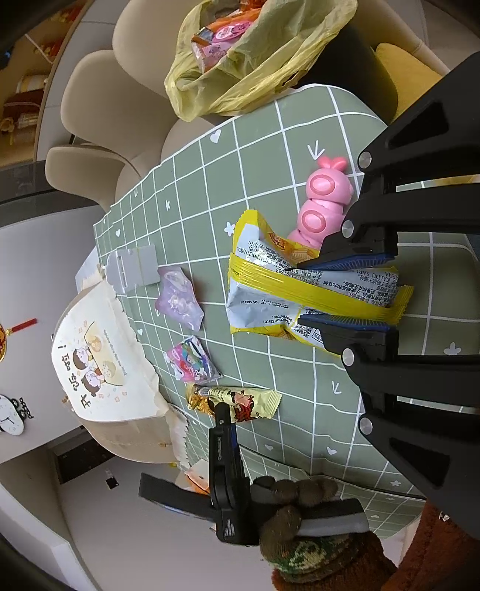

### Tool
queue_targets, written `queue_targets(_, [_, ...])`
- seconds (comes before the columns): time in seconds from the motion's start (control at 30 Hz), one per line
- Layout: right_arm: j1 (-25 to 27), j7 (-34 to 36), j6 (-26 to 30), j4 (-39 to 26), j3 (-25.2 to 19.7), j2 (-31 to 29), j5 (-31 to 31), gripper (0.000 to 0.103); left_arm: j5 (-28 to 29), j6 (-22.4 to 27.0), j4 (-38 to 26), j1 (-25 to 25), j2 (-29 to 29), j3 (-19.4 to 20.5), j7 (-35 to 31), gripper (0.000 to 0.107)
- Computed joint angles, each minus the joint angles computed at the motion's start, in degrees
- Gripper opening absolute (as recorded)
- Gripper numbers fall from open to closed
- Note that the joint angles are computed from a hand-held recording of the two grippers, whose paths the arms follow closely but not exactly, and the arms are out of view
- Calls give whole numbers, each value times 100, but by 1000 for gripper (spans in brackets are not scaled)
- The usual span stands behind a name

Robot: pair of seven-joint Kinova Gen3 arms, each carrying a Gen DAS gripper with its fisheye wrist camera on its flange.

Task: Collect trash
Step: 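Carry the gold wrapper and yellow-striped bag over the yellow bag with both grippers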

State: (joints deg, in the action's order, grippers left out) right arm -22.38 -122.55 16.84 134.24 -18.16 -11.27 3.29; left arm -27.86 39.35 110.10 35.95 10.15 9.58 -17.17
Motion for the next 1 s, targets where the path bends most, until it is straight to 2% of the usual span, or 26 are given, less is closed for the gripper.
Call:
queue_targets(0.07, [25,-41,4,16,-21,2,14,22,319,-114,-3,-178,42,39,-272,25])
queue_targets(0.1, [45,-75,14,15,-48,-4,37,22,440,-212,34,-226,17,36,-369,19])
queue_targets(0.13, [68,-112,15,21,-73,-15,63,22,481,-261,55,-229,-7,33,-417,13])
queue_targets(0.3, [116,-194,-2,56,-83,-95,109,22,479,-276,83,-134,-272,128,-597,7])
queue_targets(0.47, [189,22,14,47,149,-455,69,22,-174,28,-200,103,-534,349,-283,7])
queue_targets(0.63, [639,366,318,-195,174,-942,317,22,-612,277,-795,224,-544,573,-304,7])
queue_targets(0.8, [828,891,503,-249,636,-1368,225,22,-1129,578,-1501,632,-265,665,-375,7])
queue_targets(1.0, [1005,1616,849,-254,1338,-1763,-22,22,-1163,651,-2336,1111,242,525,-901,7])
